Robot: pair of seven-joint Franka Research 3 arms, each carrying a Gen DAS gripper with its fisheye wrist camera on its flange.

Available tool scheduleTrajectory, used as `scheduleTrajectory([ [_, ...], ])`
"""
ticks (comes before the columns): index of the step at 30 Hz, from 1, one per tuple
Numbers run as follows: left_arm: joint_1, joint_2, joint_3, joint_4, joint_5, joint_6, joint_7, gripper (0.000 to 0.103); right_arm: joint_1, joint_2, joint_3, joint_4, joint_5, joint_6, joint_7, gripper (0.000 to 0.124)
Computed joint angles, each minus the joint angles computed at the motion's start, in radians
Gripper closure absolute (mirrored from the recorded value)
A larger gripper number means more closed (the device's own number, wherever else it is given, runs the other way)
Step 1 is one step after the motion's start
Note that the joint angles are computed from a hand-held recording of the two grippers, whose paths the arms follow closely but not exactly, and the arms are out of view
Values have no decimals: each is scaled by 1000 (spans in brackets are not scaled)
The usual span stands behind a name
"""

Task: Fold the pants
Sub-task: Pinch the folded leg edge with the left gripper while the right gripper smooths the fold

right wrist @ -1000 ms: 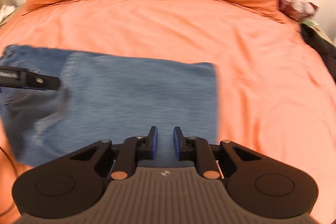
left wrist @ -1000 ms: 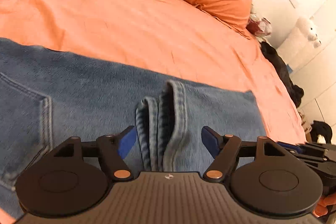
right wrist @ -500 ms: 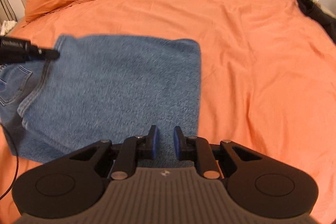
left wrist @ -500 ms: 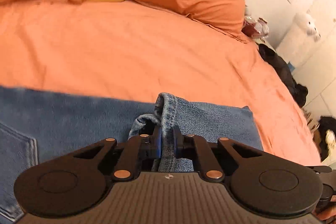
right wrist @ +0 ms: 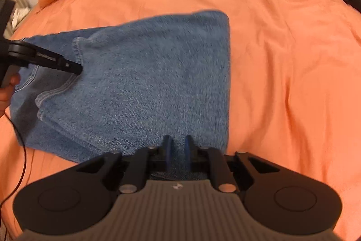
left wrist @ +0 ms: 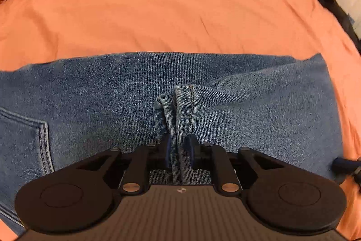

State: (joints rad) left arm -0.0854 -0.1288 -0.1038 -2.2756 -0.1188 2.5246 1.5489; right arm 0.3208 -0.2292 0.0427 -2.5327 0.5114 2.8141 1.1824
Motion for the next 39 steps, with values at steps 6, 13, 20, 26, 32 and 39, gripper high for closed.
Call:
scheduleTrajectory([
  [6, -4, 28, -21, 37, 71, -29, -21, 81, -59, 136, 7, 182, -109, 16, 88, 121],
  [13, -19, 31, -32, 22, 99, 1, -30, 79, -70, 369, -6, 433, -245, -72, 278, 118],
  [20, -15, 26, -5, -2, -15, 21, 66, 73, -96, 460, 3, 512, -204, -131, 310, 124],
  [26, -12, 0, -1, -16, -53, 7, 99, 71, -78, 343, -3, 435, -284, -199, 299, 122],
  [32, -25, -94, 15, -104, -53, 6, 128, 57, -73, 155, 11, 251, -274, -262, 217, 122],
  [39, -76, -284, 46, -254, -75, -25, 182, 57, -77, -13, 24, 82, -281, -272, 206, 120],
])
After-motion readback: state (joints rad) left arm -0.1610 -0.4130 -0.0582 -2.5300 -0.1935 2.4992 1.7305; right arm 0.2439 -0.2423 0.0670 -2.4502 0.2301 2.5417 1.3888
